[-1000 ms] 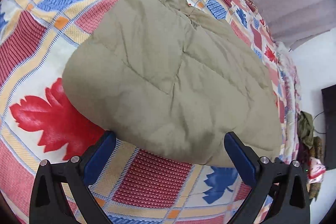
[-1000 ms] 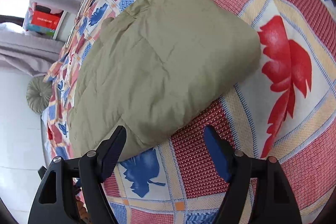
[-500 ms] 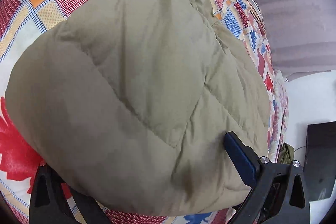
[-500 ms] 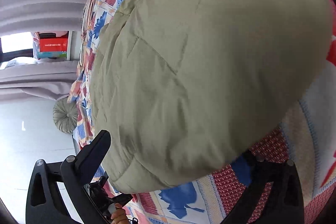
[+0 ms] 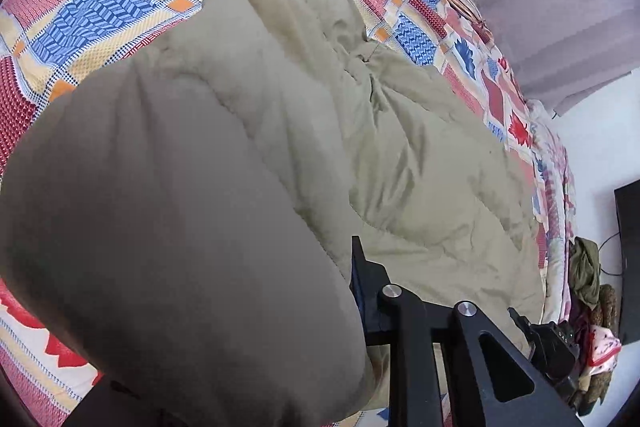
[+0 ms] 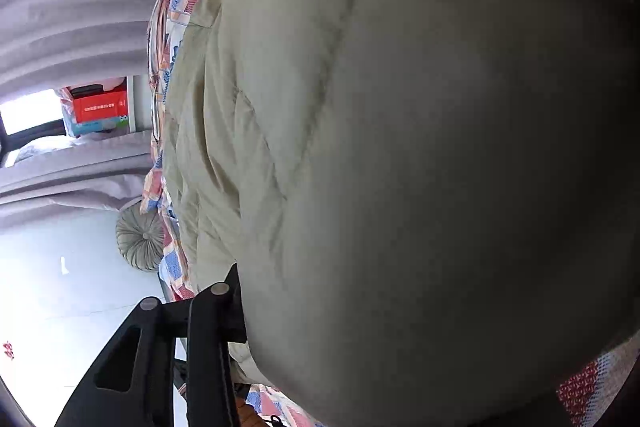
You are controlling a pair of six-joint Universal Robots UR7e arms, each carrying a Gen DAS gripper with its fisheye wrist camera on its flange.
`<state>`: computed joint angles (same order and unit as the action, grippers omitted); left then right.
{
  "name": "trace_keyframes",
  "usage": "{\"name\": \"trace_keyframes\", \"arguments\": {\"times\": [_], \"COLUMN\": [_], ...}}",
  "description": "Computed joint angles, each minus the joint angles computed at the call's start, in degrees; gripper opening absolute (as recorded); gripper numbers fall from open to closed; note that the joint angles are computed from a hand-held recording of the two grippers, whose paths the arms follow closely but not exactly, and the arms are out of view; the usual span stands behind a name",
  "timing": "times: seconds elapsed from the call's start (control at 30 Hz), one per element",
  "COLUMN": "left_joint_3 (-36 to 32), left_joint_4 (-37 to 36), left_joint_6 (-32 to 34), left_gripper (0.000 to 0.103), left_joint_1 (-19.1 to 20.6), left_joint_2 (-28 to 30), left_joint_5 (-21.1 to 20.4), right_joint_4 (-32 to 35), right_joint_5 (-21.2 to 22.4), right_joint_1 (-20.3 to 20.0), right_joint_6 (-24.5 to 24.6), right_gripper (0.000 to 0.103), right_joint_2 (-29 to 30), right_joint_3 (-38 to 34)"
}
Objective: Fold large clothes
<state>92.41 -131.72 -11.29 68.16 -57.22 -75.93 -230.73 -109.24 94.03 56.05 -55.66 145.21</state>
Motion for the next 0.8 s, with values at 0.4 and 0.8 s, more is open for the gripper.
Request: {"name": "trace_keyframes", "arguments": {"times": [0.4, 0.8], "left_joint_3": [4.8, 11.6], "left_joint_4": [3.8, 12.6], "left_joint_6": [6.1, 4.5], "left_gripper": [0.024, 0.024], "left_joint_1": [-2.8, -2.6], "left_joint_2": [-7.2, -17.7], "left_joint_5": [4.0, 5.3], "right_joint_4": [-0.9, -1.7], "right_joint_5": [-1.8, -6.3], "right_joint_1": [4.3, 12.3], "right_joint_6": [0.6, 9.2], "right_gripper": [0.029, 0.028], "right_joint_2": [-0.9, 0.8], "right_joint_3": [1.2, 4.9]}}
